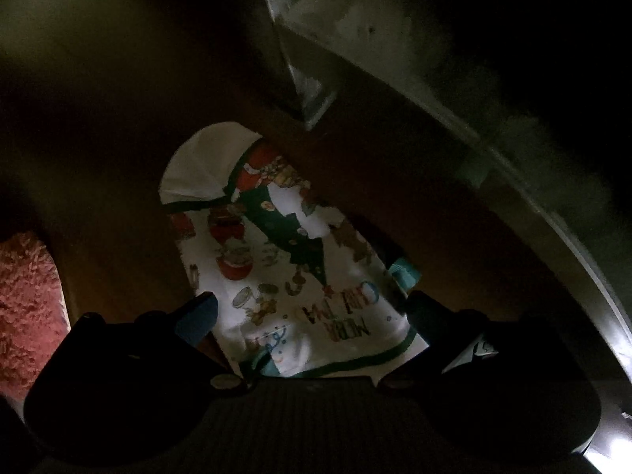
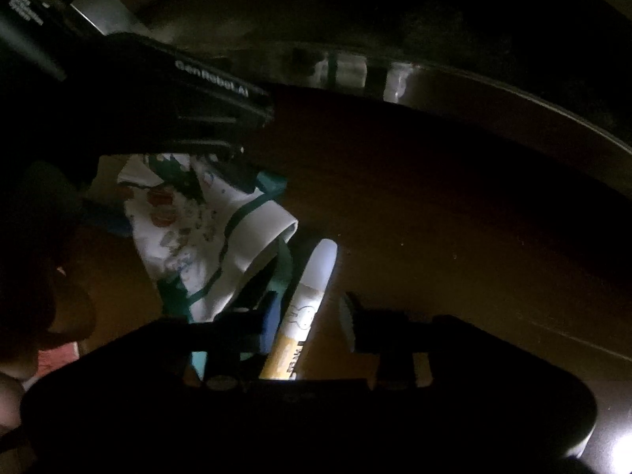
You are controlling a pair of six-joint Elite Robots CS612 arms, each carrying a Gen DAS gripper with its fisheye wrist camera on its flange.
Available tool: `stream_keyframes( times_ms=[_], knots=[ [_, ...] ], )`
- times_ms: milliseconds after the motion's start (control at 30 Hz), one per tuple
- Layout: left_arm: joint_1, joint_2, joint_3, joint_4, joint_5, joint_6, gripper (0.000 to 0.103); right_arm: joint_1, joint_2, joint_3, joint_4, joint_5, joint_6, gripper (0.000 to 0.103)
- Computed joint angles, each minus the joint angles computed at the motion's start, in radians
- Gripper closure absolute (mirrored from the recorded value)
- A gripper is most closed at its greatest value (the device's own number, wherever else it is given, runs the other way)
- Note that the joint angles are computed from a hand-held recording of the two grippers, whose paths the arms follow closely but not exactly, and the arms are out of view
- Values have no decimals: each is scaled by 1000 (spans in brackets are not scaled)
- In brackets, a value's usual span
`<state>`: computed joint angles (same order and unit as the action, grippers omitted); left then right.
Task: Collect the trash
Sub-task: 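Grasp the Christmas-print paper bag with the left tool while the right tool grasps the glue stick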
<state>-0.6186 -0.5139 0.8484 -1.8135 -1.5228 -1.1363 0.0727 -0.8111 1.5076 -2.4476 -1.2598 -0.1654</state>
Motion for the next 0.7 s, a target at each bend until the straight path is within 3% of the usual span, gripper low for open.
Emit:
stream_keyframes(
  times_ms=[300,500,567,633,700],
  knots=[
    [10,10,-7,24,-25,18,36,20,15,-8,-2,-48,28,79],
    [16,-3,25,14,-30,22,39,44,24,-23,27,-93,8,79],
    [16,-6,30,4,-38,24,49,49,23,-21,33,-98,-18,82],
    [18,-7,30,-4,-63,34,72,47,21,-20,51,-84,-27,86],
    [20,2,9,25,-80,42,80,42,19,-21,76,-77,-11,87]
  ],
)
